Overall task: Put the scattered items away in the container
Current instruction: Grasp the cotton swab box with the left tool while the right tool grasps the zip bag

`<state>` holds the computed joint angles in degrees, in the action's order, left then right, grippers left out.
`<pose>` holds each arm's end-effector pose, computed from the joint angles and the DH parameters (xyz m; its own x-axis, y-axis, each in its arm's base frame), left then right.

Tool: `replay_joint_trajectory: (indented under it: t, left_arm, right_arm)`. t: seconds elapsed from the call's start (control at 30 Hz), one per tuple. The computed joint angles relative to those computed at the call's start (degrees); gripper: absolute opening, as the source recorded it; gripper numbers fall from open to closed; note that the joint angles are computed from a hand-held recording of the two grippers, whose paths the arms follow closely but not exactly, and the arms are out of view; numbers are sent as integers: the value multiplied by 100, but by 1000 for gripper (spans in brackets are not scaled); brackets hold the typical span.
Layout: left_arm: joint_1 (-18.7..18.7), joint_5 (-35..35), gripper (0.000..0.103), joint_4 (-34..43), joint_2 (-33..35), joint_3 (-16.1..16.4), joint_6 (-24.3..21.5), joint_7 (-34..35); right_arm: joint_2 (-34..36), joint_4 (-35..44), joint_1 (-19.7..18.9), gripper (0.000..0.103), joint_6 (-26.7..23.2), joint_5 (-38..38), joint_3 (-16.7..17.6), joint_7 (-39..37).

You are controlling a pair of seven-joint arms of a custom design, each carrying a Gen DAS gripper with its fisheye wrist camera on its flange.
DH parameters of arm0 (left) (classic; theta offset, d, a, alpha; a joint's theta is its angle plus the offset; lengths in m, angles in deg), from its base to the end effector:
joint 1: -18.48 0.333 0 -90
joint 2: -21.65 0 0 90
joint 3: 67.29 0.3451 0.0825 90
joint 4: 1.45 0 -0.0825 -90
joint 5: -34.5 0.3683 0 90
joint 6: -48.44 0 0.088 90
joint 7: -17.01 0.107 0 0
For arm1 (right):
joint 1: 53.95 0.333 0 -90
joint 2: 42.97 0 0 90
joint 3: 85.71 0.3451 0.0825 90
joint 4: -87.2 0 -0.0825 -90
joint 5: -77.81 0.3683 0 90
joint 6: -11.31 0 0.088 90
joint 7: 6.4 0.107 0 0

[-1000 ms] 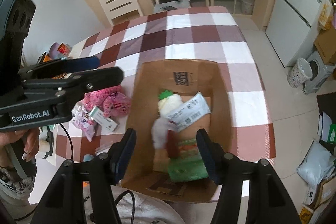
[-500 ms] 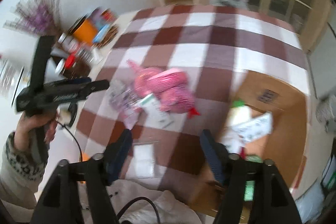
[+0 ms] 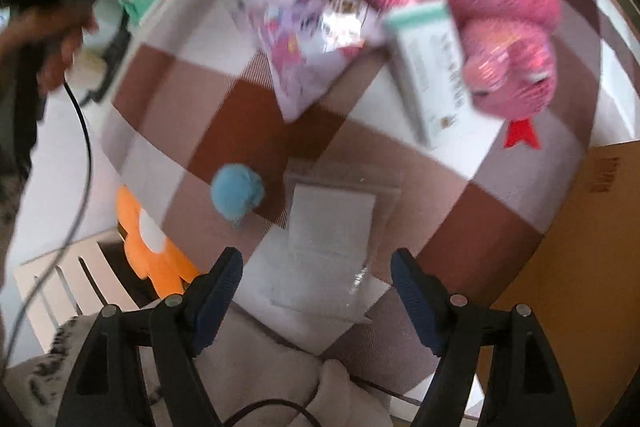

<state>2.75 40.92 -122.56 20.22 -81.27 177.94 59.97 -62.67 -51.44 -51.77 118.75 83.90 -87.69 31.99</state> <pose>0.4699 -0.2657 0.4787 0.2308 -0.9717 0.0512 -0.9532 -0.2364 -0.1885 0.3887 0.0087 0.4577 0.7390 -0.6358 -0.2227 -0.6441 -0.7637 0.0432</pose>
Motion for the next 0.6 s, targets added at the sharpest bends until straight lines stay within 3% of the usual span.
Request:
replay_joint_trajectory:
  t: [0.2,0.6]
  left_arm:
    - [-31,-10,80,237,460,-30,52,646]
    - [32,-113,80,282,753,-15,279,849]
  right_arm:
    - [75,-287,31,79,320,-156,98,185]
    - [135,-655,111,79,1109,-395,207,714]
